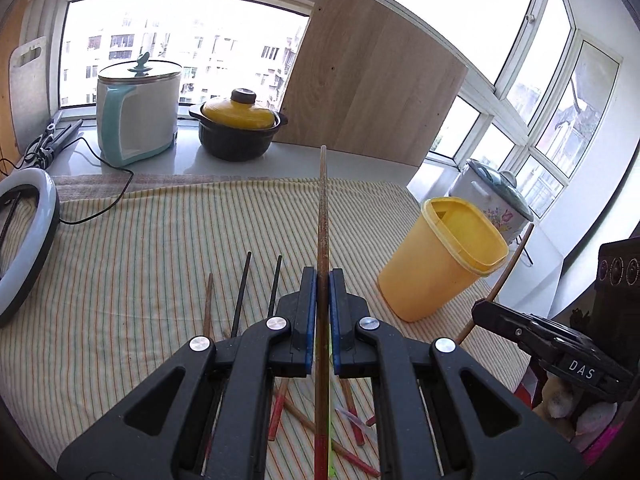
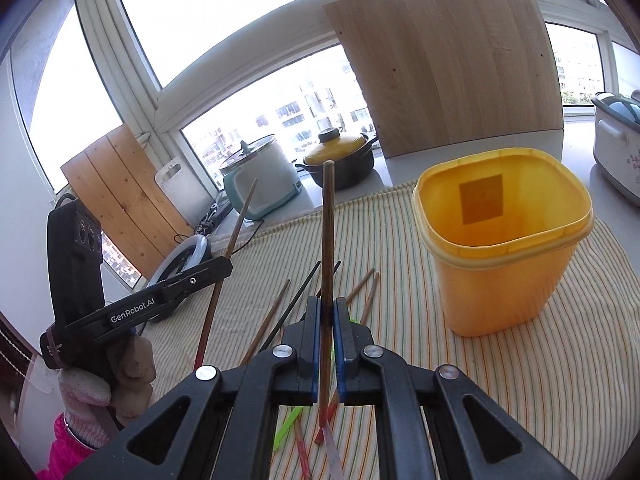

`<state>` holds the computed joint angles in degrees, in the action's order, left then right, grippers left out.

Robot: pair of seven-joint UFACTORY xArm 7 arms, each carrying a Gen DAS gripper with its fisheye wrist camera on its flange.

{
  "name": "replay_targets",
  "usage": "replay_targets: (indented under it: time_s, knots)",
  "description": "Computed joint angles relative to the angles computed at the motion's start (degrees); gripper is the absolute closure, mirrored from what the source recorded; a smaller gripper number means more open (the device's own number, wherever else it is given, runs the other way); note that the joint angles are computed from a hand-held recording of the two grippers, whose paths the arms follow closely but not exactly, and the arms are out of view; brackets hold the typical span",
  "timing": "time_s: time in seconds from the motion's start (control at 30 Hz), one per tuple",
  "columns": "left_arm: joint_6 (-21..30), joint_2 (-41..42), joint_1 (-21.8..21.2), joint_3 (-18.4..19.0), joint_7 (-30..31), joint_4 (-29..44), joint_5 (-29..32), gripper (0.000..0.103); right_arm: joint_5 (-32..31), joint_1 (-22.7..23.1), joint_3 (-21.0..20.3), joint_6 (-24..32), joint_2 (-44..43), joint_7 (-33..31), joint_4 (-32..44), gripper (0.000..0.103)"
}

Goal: Organize utensils
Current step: 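Lift the chopsticks upright and carry both tools over the yellow container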

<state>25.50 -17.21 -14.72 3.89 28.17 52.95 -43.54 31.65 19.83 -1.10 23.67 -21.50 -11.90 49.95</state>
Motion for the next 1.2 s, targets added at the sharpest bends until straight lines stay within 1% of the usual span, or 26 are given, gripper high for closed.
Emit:
replay_targets:
  time_s: [0.17,0.3,0.4,0.67,0.77,0.93,1.03,1.2]
  knots:
    - [-2.4,0.3,-2.5,-0.9,1.4,1.6,-3.2,0.099,1.0,0.3,-1.8,0.3,-2.6,-2.1,0.1,0.099]
    - [-3.9,1.9,-4.0,-1.6,1.6,3.8,-5.2,0.099,0.5,-0.2,-2.6,0.9,-4.2,-3.2,0.4,0.099]
    - [-4.8,3.7,-4.8,-2.3,2.1,6.1,-6.7,0.099,1.4,0.0,-4.2,1.8,-5.0,-4.5,1.2,0.099]
    - [-5.9,9.9,-4.7,-5.7,1.5,13.8,-7.9,0.099,5.4,-0.9,-7.9,4.3,-4.3,-8.3,5.5,0.099]
    - [-6.0,12.8,-4.2,-7.2,1.8,17.4,-8.8,0.099,6.2,-2.1,-7.9,3.7,-3.8,-9.5,7.0,0.099]
    - [-7.3,17.0,-2.8,-10.1,-1.5,22.2,-5.9,0.099,8.3,-3.4,-8.8,3.7,-2.4,-11.0,9.7,0.099]
    - [-8.4,19.3,-2.2,-11.5,-2.5,24.6,-5.1,0.099,9.3,-4.3,-8.9,2.6,-2.0,-11.7,10.7,0.099]
    - [-9.5,23.4,-1.3,-13.5,-6.6,28.8,-0.4,0.099,10.4,-5.3,-9.3,1.4,-0.6,-12.6,12.4,0.099]
